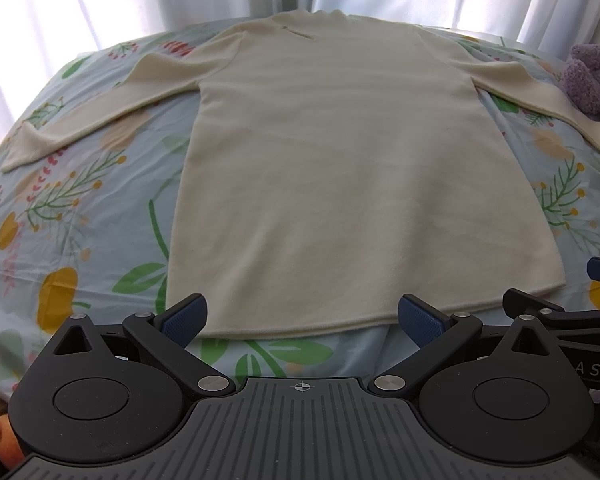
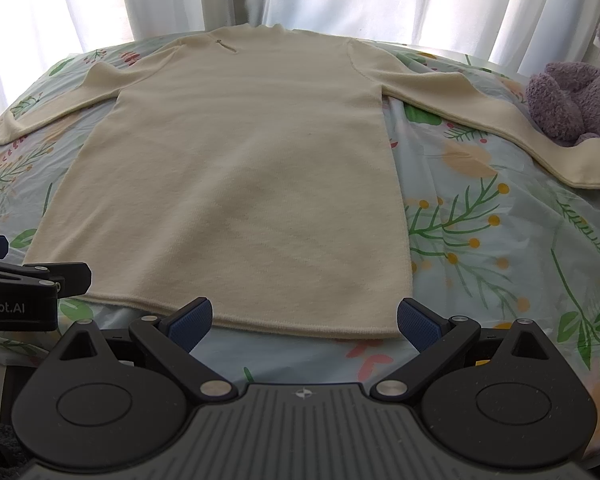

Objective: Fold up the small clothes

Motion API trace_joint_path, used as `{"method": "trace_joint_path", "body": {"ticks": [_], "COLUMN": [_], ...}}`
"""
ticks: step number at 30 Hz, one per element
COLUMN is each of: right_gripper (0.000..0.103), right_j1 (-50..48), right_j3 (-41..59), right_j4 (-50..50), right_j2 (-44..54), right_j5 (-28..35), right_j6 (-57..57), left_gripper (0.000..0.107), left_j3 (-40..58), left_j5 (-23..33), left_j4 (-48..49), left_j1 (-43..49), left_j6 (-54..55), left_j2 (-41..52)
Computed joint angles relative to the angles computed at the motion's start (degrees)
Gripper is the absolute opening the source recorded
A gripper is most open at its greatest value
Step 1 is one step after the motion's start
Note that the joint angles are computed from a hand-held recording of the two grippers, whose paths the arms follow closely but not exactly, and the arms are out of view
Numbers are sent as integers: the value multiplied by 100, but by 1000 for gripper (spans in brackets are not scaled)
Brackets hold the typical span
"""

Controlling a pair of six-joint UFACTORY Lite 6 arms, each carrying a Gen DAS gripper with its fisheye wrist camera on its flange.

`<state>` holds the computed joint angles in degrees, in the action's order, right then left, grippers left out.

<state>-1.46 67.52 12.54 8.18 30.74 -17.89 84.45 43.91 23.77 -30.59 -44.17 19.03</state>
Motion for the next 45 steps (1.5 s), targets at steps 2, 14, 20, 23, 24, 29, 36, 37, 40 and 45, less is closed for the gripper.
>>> {"method": "trace_joint_path", "body": {"ticks": [2,14,20,23,24,29,36,37,40,45], "right_gripper": [99,99,99,99,99,99,99,99,99,99], "right_j1": [16,35,29,8,-1,-40,-59,-65,-151,-709], "right_j3": [-10,-66,-108,-116,-116,-85,0,30,72,64], "right_j4": [-13,7,76,118,126,192,264,287,623,2624], "right_j2": [-1,-27,-35,-26,-26,33,139,170,251,477], "right_j5": [-16,-17,-20,-4,1,14,95,113,141,368], "right_j6": [15,20,-62,-95,-101,-156,-296,-321,-667,-2563], "left_gripper": [103,103,103,103,103,103,103,103,103,103], "left_j3": [-32,-143,-141,-72,-65,1,87,106,194,352], "left_j5": [-11,-47,2,58,65,107,134,135,139,87], "left_j4": [-11,-38,-112,-141,-154,-233,-321,-335,-395,-589], "left_j1": [7,40,63,74,78,101,144,152,182,286], "left_j6": [9,32,71,113,117,164,210,229,302,571], "left_j2": [-19,-78,-79,-30,-24,40,145,162,250,420]}}
